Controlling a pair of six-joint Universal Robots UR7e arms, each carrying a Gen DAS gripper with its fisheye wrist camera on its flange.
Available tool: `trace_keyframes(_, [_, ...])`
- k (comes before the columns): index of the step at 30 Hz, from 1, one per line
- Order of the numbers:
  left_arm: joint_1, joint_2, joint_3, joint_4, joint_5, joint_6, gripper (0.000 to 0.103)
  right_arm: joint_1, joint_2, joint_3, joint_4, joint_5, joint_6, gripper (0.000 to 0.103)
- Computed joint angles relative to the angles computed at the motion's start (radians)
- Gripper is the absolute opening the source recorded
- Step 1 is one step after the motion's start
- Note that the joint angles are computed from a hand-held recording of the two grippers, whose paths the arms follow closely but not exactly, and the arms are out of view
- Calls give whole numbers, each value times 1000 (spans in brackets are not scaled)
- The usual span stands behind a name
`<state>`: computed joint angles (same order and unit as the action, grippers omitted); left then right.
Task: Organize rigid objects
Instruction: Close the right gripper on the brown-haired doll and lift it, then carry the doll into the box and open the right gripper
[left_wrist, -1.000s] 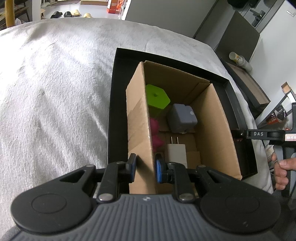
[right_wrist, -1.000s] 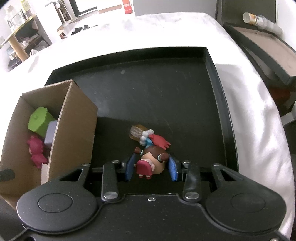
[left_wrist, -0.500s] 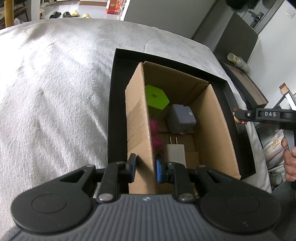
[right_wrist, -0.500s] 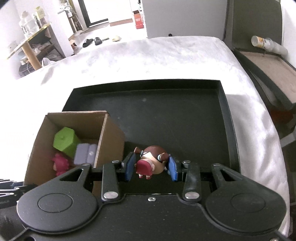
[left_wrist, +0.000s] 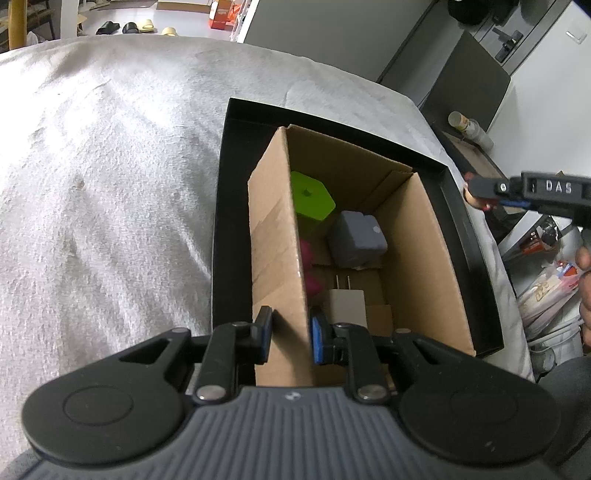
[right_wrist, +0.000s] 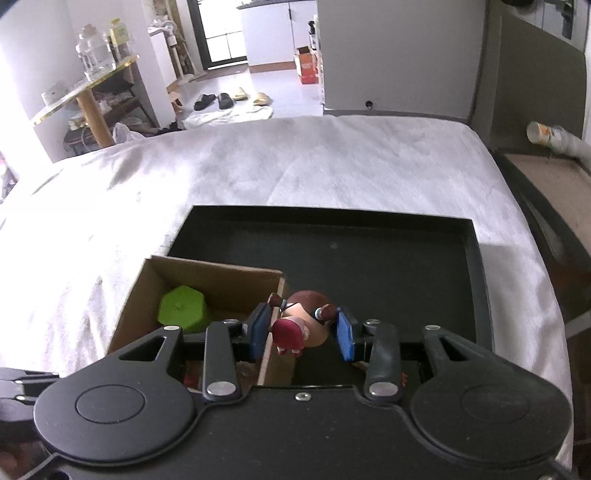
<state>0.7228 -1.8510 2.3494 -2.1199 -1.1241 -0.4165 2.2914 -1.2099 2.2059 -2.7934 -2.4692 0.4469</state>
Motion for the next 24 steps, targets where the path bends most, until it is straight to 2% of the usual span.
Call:
trace_keyframes(17, [29,-7,3,-30,-37,39,21,12,134,-127,36,-14,-33,39])
trace_keyframes(21, [28,-10,4,-33,-39,40,21,30,142,-129,32,-60,-10,54])
trace_keyframes(24, [29,-12,3,-34,-43,40,21,35,124,-116,32,-70,-7,55])
